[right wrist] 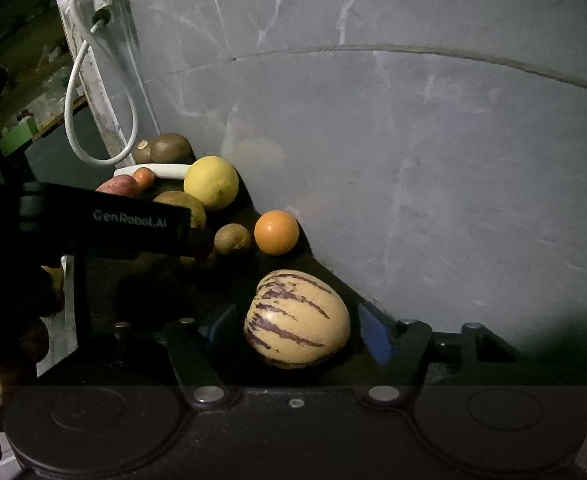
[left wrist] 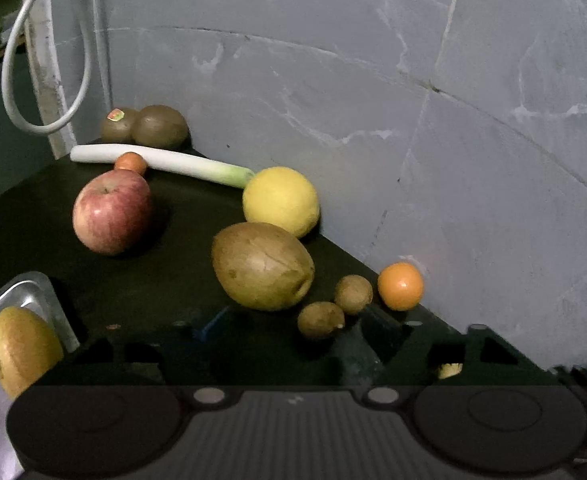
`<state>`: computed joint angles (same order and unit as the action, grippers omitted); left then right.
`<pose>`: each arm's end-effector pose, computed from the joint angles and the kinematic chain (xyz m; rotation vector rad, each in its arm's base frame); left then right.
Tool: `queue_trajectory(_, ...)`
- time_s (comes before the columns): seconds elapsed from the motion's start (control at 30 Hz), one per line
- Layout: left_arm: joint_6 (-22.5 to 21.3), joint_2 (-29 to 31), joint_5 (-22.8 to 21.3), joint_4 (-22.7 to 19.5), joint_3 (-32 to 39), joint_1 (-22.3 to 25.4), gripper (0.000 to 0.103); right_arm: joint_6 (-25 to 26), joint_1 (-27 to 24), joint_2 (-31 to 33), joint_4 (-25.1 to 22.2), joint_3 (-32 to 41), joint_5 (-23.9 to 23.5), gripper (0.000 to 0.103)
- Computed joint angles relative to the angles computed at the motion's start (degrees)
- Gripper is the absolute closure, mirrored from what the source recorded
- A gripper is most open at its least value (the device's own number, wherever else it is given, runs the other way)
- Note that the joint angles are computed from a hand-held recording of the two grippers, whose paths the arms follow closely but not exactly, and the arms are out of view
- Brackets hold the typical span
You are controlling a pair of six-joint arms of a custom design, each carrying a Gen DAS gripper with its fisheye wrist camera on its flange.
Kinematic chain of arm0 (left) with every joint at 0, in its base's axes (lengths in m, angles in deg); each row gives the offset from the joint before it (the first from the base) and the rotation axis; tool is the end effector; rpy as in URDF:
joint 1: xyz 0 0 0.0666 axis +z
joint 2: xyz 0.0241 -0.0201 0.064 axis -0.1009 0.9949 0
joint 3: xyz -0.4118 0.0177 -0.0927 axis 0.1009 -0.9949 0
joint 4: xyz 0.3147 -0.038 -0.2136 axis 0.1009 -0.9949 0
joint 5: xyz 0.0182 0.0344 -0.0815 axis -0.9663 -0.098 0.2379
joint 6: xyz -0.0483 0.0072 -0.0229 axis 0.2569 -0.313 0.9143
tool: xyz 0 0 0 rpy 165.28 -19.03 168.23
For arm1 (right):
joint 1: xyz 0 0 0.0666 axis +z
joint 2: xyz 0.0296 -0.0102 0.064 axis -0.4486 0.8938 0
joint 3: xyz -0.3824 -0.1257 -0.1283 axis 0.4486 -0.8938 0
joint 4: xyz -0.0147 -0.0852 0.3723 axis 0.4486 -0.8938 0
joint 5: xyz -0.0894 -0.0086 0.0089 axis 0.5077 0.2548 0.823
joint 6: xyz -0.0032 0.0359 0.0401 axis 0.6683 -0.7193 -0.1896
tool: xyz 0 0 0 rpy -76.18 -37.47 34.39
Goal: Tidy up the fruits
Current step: 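Grasp the small brown round fruit with the left tool while the right tool grasps the large striped melon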
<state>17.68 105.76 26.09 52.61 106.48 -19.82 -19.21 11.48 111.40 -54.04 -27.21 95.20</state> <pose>0.4113 -0.1073 0.2542 0.3482 2.4343 -0.2441 0.3274 0.2377 0.2245 0.1917 2.2984 0.1571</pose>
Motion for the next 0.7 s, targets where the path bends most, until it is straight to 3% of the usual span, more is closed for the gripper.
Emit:
queue_trajectory(0.17,-0.2,1.0,1.3,-1.5,0.8,-0.2,0.049,0.0,-0.1,0.3,-0.2,0.2,0.0,0.046)
queue_trajectory(0.37,1.1,2.2,2.1,-2.9,1.4,0.0,0.072,0.8,-0.4,0.5,0.4,0.1,-0.5,0.047)
queue_trajectory(0.7,5.0,-1.2,4.1,-3.4,-1.7,1.6,0.073,2.0,0.3,-1.0,0.9,-1.1,-2.1,0.047)
